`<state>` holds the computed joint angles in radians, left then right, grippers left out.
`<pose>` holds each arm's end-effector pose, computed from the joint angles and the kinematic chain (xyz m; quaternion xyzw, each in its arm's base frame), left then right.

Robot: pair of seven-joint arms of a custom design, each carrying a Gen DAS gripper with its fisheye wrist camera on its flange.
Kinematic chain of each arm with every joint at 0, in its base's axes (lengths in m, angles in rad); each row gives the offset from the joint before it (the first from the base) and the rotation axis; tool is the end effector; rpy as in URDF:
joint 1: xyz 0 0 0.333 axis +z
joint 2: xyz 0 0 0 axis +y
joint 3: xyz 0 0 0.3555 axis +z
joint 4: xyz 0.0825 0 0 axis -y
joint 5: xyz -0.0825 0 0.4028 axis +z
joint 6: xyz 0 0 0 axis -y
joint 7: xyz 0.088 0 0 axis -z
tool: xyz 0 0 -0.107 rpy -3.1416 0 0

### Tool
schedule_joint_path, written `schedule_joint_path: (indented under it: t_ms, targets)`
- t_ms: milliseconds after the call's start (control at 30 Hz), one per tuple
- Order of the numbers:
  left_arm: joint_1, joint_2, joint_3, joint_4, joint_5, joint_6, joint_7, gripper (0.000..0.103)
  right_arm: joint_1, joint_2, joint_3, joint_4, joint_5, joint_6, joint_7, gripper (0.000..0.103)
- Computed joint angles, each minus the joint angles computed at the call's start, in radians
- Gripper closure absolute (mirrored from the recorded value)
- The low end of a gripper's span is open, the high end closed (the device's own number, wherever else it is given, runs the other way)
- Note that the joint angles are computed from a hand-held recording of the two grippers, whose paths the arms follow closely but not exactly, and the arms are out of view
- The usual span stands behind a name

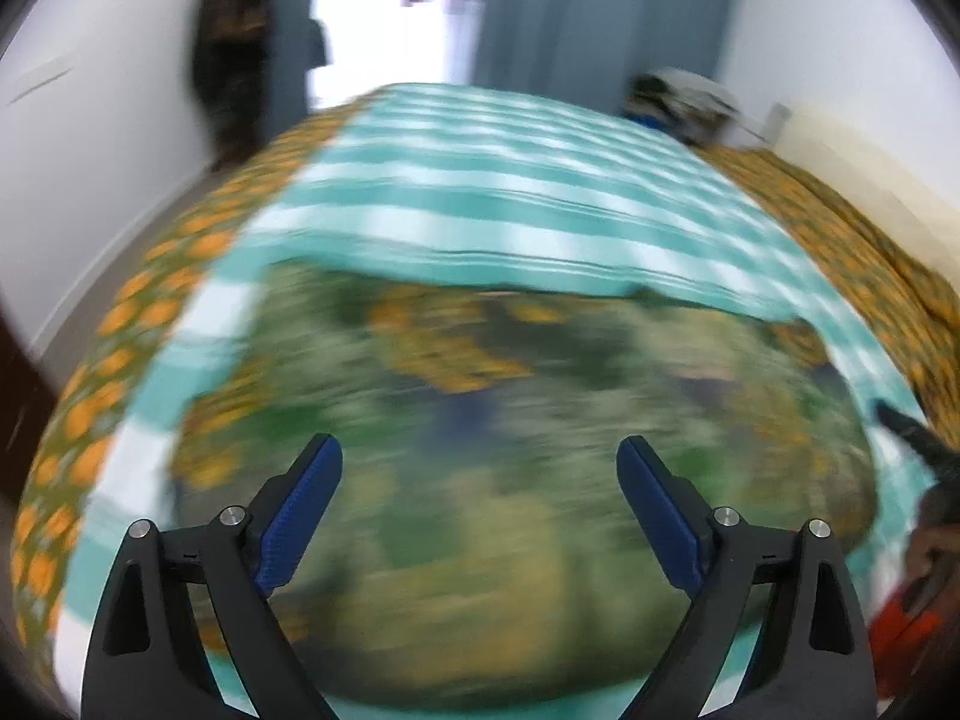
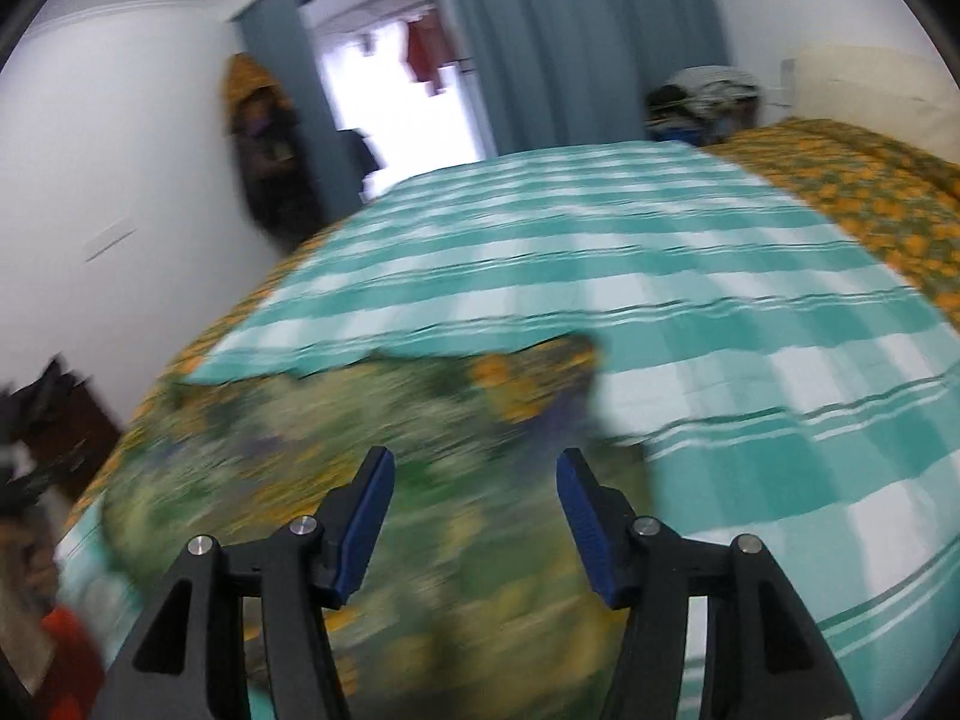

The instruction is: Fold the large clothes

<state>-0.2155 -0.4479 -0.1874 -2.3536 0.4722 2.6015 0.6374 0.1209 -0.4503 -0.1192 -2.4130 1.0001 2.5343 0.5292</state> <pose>0.4195 -0.2035 0.6020 -0.7123 0.5844 -0.2921 0.2566 0.4541 -0.0152 0.5622 -0.7265 0.5095 -0.1238 0.4442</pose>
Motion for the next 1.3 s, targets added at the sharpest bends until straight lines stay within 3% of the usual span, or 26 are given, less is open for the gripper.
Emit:
schedule_joint_path:
  t_ms: [133, 233, 400, 500, 567, 667, 1033, 1200, 1300]
  targets:
    - [-0.022, 0.161, -0.021, 0.126, -0.03, 0.039, 0.003, 0.009, -0.021, 0.015, 0.058, -0.055, -0.112, 0.013, 0.07, 0.043]
    - [-0.034, 0.259, -0.022, 0.195, -0.09, 0.031, -0.02, 0.009, 0.005, 0.022, 0.02, -0.086, -0.052, 0.015, 0.038, 0.043]
    - [0.008, 0.397, -0.044, 0.314, 0.071, -0.015, -0.173, 0.009, 0.013, 0.01, 0.01, -0.105, -0.004, 0.03, -0.025, 0.043]
    - [0.01, 0.481, -0.028, 0.385, 0.018, -0.107, -0.105, 0.006, 0.022, 0.012, 0.002, -0.11, 0.028, 0.037, -0.063, 0.043]
    - [0.015, 0.512, -0.025, 0.393, -0.021, -0.113, -0.031, 0.002, 0.027, 0.008, 0.004, -0.117, 0.05, 0.04, -0.078, 0.043]
    - [0.015, 0.515, -0.02, 0.371, -0.013, -0.076, -0.041, 0.001, 0.024, 0.004, 0.017, -0.121, 0.041, 0.046, -0.08, 0.043]
    - [0.006, 0.519, -0.024, 0.405, -0.011, -0.127, -0.024, 0.001, 0.038, -0.017, 0.029, -0.141, 0.017, 0.082, -0.06, 0.043]
    - [-0.011, 0.4, -0.041, 0.32, -0.121, -0.109, 0.086, 0.001, 0.039, -0.01, 0.016, -0.132, 0.021, 0.069, -0.061, 0.043]
    - [-0.037, 0.339, -0.051, 0.265, -0.132, -0.148, 0.12, 0.001, 0.037, -0.013, 0.019, -0.137, 0.02, 0.073, -0.072, 0.043]
